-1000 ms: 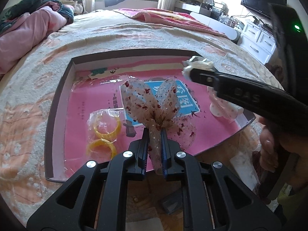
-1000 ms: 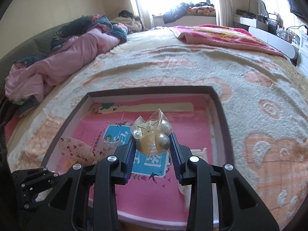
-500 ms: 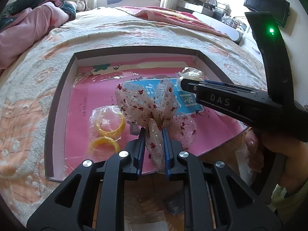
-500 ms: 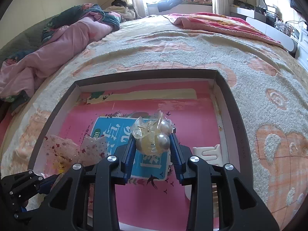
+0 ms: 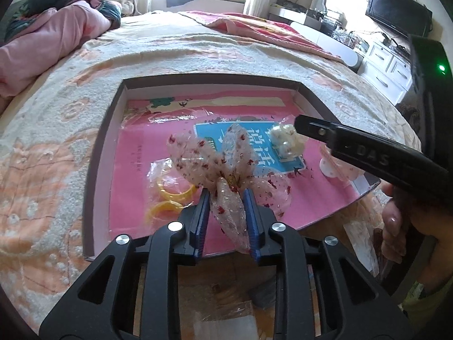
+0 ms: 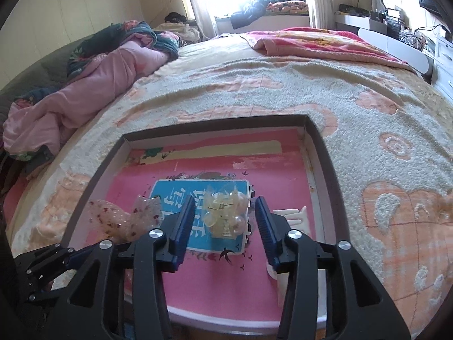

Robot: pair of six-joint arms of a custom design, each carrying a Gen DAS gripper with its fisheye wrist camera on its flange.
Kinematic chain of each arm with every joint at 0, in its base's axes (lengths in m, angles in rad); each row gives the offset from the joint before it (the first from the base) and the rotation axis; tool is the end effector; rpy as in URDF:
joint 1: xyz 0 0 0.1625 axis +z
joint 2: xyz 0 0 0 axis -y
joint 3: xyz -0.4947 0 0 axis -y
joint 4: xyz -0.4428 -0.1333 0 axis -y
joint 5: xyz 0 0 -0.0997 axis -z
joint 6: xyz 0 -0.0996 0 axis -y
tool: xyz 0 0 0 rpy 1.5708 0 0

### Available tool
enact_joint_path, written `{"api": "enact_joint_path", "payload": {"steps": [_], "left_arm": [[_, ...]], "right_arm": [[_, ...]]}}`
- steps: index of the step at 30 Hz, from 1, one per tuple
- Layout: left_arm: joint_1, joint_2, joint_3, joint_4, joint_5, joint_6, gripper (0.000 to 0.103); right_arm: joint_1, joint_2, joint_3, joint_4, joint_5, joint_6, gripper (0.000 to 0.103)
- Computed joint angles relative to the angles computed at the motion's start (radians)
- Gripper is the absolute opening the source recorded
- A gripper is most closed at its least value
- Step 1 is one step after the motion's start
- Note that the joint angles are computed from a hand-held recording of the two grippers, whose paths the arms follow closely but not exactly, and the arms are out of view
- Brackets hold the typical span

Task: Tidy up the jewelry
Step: 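Lower the bow and clear ornament into the tray and open both tools, then move both tools back toward the remaining items beside the tray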

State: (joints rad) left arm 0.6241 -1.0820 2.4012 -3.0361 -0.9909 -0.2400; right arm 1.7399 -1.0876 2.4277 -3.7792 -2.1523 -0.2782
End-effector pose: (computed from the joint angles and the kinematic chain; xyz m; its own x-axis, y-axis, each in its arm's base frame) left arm -0.2581 -0.4173 0.1025 -0.7285 0.4767 -0.4920 0.6482 0.7118 -0.2703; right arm 0.1547 -0.4393 0.1918 -0.8300 0.0872 0.5509 -0.3502 0.6873 -0.6364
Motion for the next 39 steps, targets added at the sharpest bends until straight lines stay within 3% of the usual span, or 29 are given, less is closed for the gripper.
{"api": "enact_joint_path", "payload": {"steps": [3, 7, 11, 15, 17, 23, 39], "left_arm": [[-0.008, -0.015, 0.006, 0.0, 0.01, -0.005, 0.03], [-0.028, -0.041, 0.018, -0.007, 0.041, -0.013, 0.033], [-0.048, -0.062, 0.036, -0.039, 0.082, -0.02, 0.052], [-0.062, -0.08, 0.05, -0.06, 0.114, -0.039, 0.063], [-0.066, -0.093, 0.058, -0.067, 0.12, -0.047, 0.066], [-0.09, -0.125, 0.084, -0.093, 0.145, -0.063, 0.091], [-0.176, -0.222, 0.168, -0.103, 0.225, -0.132, 0.092]], "right_arm": [[0.013, -0.009, 0.012, -0.017, -0.002, -0.002, 0.051], [0.034, -0.015, 0.03, -0.056, -0.014, -0.014, 0.059], [0.056, -0.013, 0.054, -0.126, -0.029, -0.039, 0.071], [0.075, -0.012, 0.072, -0.174, -0.048, -0.048, 0.083], [0.085, -0.012, 0.081, -0.194, -0.059, -0.05, 0.085], [0.102, -0.034, 0.112, -0.226, -0.057, -0.039, 0.094], [0.189, -0.05, 0.197, -0.321, -0.093, -0.044, 0.096]]}}
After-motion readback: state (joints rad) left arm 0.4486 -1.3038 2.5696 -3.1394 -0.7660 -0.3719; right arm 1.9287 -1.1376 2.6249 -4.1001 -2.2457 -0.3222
